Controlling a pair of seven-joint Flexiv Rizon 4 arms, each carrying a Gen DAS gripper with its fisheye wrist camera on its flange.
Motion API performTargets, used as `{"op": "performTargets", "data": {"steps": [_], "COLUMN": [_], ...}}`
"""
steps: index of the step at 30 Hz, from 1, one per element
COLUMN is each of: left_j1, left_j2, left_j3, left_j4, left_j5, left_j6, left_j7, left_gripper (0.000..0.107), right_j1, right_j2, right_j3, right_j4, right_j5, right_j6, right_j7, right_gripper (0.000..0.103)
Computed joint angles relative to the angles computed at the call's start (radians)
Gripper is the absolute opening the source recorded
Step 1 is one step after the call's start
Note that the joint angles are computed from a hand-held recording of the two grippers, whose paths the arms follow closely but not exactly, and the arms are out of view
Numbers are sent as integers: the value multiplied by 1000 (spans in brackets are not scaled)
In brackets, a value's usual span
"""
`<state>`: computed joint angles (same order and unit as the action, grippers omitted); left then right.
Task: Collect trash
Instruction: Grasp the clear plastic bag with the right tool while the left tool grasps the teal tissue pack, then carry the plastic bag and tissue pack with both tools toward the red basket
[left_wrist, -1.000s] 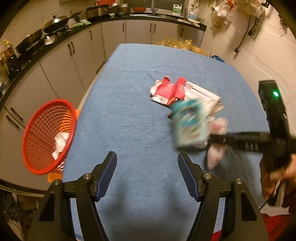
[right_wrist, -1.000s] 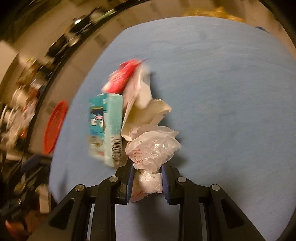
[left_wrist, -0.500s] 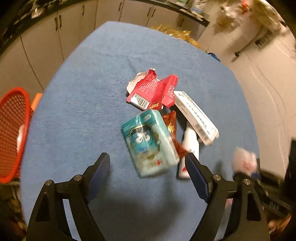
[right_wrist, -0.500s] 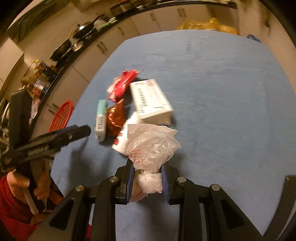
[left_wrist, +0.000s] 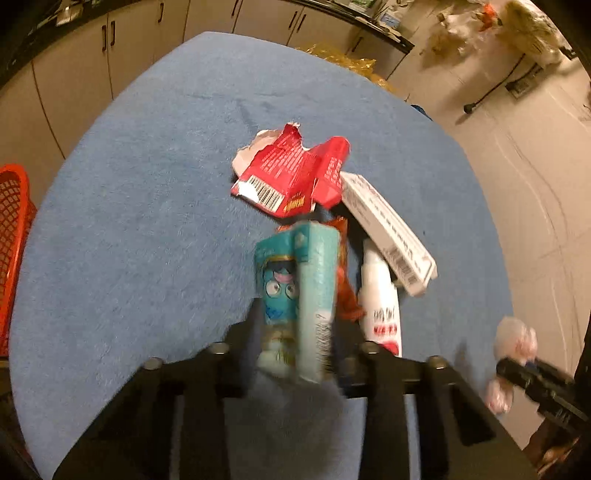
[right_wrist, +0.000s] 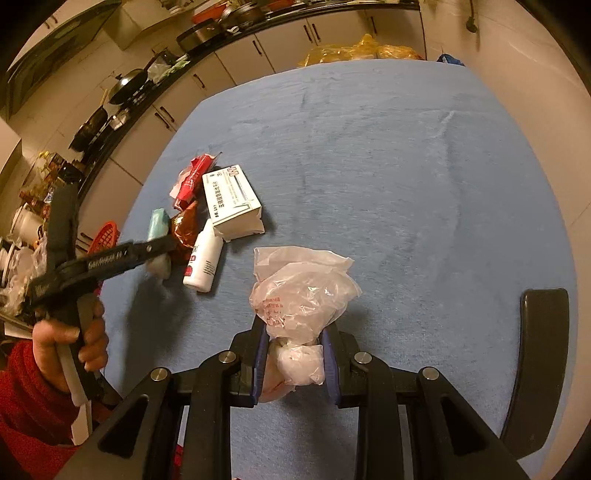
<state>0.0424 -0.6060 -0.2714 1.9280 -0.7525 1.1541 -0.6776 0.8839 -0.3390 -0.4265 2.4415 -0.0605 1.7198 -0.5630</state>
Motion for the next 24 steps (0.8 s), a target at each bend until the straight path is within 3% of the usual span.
{"op": "performTargets", "data": {"steps": [5,10,14,24], "left_j1": [35,48,78,56], "left_j2": [40,57,88,219], "left_j3": [-2,14,-14,-30], "left_j4": [64,100,133,246], "left_j5": [-27,-39,-111,-442], "left_j6": [10,44,49,126], "left_j7": [58,102,174,525], "left_gripper": [19,19,15,15], "right_j1": [-43,-128,-170,-73], "right_j2": [-26,-66,-92,-129], "right_j3": [56,165,224,136], "right_j4": [-49,-128,-180,-232], "right_j5": [-12,-52,-88,-145], "right_j6": [-2,-22,-42,-48], "right_j7": [-5,-22,-32,-21], "right_gripper": [29,29,29,29]}}
